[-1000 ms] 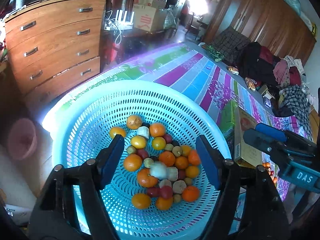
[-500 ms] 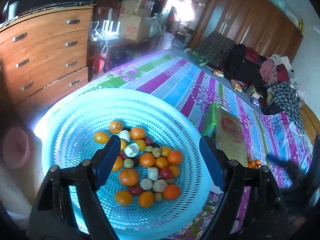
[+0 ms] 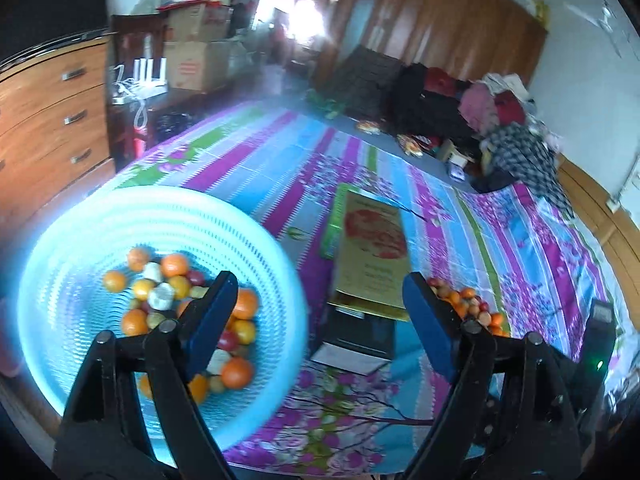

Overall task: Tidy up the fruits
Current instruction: 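Move both open tools back over the fruit pile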

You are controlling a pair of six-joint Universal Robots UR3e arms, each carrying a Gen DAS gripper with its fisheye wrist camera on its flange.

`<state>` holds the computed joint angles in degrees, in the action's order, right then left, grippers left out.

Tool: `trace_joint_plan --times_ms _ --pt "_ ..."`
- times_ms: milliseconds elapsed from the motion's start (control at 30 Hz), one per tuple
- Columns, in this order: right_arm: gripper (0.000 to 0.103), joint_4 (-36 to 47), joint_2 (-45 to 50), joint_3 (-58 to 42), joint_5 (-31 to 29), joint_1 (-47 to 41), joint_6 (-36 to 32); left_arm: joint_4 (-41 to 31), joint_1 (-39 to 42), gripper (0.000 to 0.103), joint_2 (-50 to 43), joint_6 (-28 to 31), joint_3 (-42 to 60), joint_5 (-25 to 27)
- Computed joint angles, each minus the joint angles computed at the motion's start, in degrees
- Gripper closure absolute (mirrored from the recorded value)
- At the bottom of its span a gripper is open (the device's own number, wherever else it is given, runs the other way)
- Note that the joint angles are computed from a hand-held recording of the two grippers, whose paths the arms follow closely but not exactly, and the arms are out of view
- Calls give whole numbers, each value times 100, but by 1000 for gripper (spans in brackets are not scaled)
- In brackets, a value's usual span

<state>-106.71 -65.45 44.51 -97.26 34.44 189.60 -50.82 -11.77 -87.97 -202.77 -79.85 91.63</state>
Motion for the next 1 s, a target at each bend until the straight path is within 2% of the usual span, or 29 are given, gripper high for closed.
trace_joint_plan --times_ms 267,533,800,1000 --pt "8 -633 -1092 1447 -353 -481 247 -207 -746 18 -813 -42 962 233" --pt "8 -988 -1706 2339 -647 -800 258 -732 -1343 18 -1606 18 2044 388" --pt "8 -1269 -2297 3156 -412 -1212 122 -1237 -1754 18 -2272 20 3060 545" --pt "8 -1588 -2883 3780 -70 -1669 91 -1829 -2081 18 -2921 79 4201 705"
